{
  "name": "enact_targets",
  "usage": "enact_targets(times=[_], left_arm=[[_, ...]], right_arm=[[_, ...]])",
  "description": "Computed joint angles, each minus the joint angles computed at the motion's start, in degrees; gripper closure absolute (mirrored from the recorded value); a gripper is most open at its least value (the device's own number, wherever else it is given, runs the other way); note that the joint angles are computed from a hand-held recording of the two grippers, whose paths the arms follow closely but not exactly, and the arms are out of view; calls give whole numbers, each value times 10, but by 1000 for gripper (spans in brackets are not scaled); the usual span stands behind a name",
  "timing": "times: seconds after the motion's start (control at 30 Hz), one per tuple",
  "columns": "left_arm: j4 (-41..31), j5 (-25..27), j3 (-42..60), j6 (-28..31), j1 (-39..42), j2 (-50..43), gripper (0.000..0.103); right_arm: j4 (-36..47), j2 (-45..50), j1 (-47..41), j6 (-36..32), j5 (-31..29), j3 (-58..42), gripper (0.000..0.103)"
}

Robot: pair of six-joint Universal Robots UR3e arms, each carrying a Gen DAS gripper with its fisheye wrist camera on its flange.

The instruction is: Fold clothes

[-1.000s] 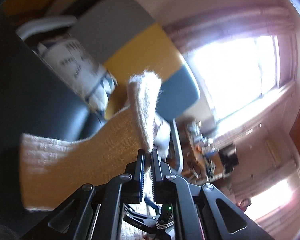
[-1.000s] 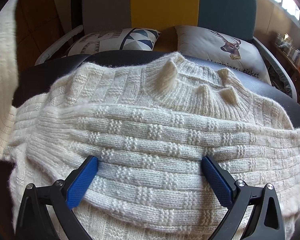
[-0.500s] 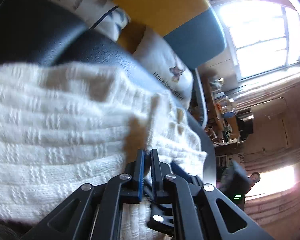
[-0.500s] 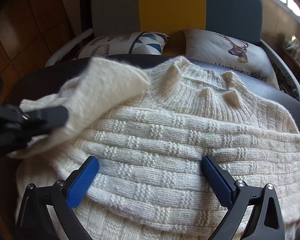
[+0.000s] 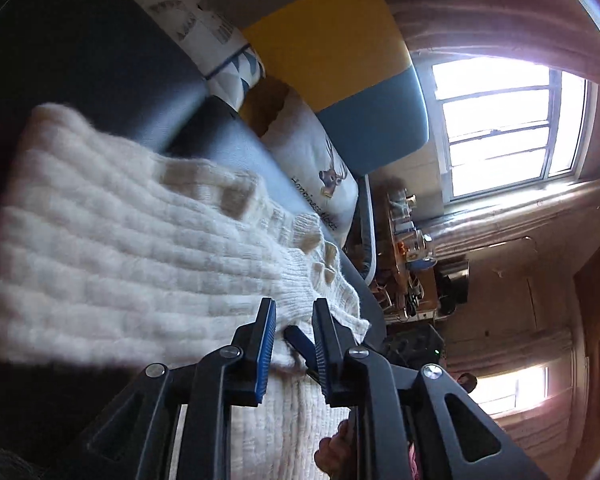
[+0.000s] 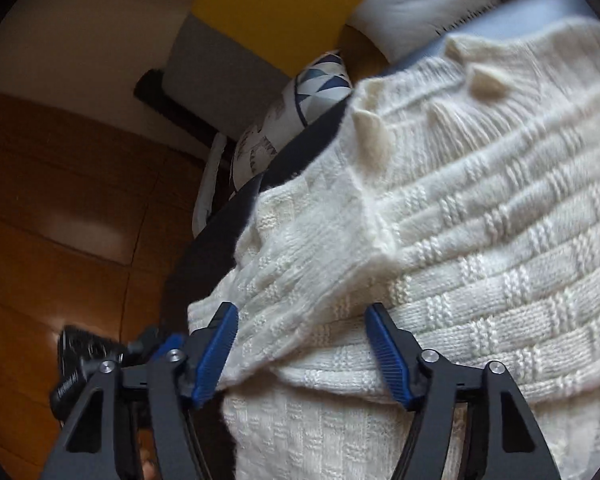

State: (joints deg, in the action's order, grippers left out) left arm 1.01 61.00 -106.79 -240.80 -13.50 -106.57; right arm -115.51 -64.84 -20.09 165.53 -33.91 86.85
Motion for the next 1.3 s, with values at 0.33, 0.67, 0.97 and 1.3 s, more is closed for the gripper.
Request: enact_targets(times=[0.33, 0.67, 0.97, 1.3], left_arm=[[185, -15, -269, -61, 55, 134, 86], [308, 1, -389, -114, 65, 148, 85], [512, 33, -389, -222, 27, 49, 83], [571, 209, -221, -387, -98, -115, 76]], right_arm=[[-203, 64, 47, 178, -4, -4, 95], [-234, 97, 72, 175, -18, -19, 90], [-126, 91, 119, 156, -111, -174, 95], [61, 119, 163, 89, -90, -488, 95]])
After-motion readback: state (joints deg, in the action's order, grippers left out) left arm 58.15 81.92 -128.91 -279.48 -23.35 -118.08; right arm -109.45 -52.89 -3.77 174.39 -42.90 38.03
